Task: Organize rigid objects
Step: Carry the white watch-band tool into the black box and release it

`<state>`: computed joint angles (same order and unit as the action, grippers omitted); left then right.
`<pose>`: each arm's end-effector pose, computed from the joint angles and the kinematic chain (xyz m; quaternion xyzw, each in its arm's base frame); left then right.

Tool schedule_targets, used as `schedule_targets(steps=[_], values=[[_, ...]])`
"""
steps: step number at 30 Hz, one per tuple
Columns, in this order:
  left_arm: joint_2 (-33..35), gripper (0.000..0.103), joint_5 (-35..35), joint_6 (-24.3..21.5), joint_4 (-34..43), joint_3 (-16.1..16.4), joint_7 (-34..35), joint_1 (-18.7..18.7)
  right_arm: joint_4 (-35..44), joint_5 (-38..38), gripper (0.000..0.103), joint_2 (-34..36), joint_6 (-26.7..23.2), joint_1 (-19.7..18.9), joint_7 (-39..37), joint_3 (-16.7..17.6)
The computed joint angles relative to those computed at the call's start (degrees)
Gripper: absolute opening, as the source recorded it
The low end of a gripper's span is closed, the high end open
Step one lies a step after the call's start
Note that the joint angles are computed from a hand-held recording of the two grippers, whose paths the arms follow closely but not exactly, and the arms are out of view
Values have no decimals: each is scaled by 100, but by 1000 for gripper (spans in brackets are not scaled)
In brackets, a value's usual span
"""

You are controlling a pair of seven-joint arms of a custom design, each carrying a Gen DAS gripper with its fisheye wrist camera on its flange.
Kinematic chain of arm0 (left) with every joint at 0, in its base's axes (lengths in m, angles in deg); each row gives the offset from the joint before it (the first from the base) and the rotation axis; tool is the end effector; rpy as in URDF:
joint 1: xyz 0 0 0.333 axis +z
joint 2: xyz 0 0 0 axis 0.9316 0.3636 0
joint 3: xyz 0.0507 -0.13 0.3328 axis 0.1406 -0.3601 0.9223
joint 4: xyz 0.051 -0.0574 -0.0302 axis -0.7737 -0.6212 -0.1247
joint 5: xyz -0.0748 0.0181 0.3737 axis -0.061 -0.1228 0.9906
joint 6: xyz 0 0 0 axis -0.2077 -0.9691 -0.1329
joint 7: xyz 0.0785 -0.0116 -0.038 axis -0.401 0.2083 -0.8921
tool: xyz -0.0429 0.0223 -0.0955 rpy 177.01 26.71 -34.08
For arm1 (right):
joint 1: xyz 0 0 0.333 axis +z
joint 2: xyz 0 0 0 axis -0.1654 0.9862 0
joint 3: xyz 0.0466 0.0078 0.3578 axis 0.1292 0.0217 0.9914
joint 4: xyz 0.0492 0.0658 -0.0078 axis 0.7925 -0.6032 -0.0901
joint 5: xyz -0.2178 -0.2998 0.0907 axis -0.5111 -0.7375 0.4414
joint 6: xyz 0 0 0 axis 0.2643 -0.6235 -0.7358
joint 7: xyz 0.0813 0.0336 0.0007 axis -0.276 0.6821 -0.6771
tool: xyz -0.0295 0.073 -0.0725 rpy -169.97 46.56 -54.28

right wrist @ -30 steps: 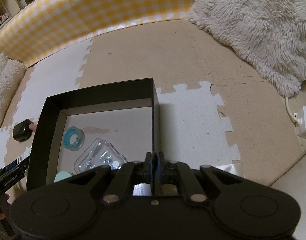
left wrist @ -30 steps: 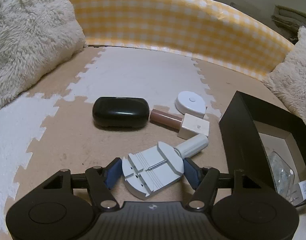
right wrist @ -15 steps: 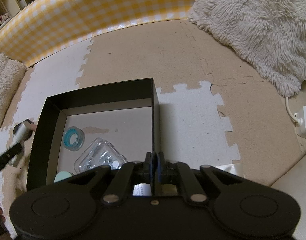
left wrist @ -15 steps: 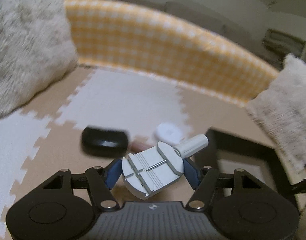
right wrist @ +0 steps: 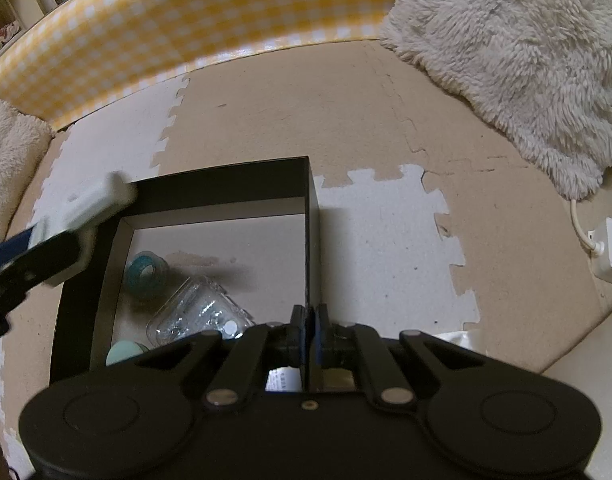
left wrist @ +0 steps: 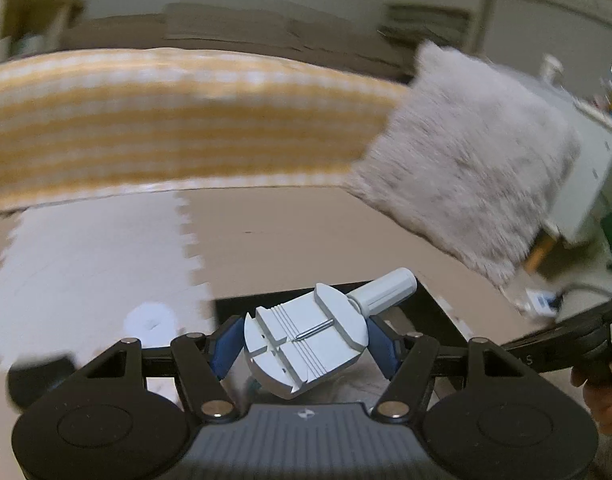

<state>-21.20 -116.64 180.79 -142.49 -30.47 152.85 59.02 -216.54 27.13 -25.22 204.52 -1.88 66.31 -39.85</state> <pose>0.5292 -0.1744 0.4675 -0.3588 0.8177 -0.4415 0.0877 0.4217 0.0990 0.4679 -0.4980 0.8292 -0.1642 0.1937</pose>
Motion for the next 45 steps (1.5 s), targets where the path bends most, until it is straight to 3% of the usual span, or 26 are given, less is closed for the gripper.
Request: schedule_targets(steps=[5,10,16,20,23,25,28,39,45], values=[[372,67,608,-7,278,-139,-12,-130,40,-62,5,12,-69,-9,-4,36],[803,67,1636,262,469,-298,-686,-252,33,-72,5,8,-55,-1,38,27],[1068,67,2151,485,608,-493,-1299,-262,15,-157,5,5,-39,-20,54,55],[1223,67,2833,300,779,-479,-2156,-278,10,-174,5,5,-22,-17,77,48],[1237,71,2984,330,794,-547,-2348,-227,-21,-132,5,0,45,-15,82,16],[1195,85,3080,448,720,-574,-2411,-225,-35,-122,5,-7,67,-19,88,18],[1118,91,3164,425,638,-593,-2501,-180,-31,-134,5,0,65,-30,92,31],[637,103,3000,340,366,-510,-2521,-153,-89,-100,5,-27,150,-44,95,18],[365,103,3004,319,215,-375,-2456,-185,-108,-103,5,-37,174,-66,134,42]])
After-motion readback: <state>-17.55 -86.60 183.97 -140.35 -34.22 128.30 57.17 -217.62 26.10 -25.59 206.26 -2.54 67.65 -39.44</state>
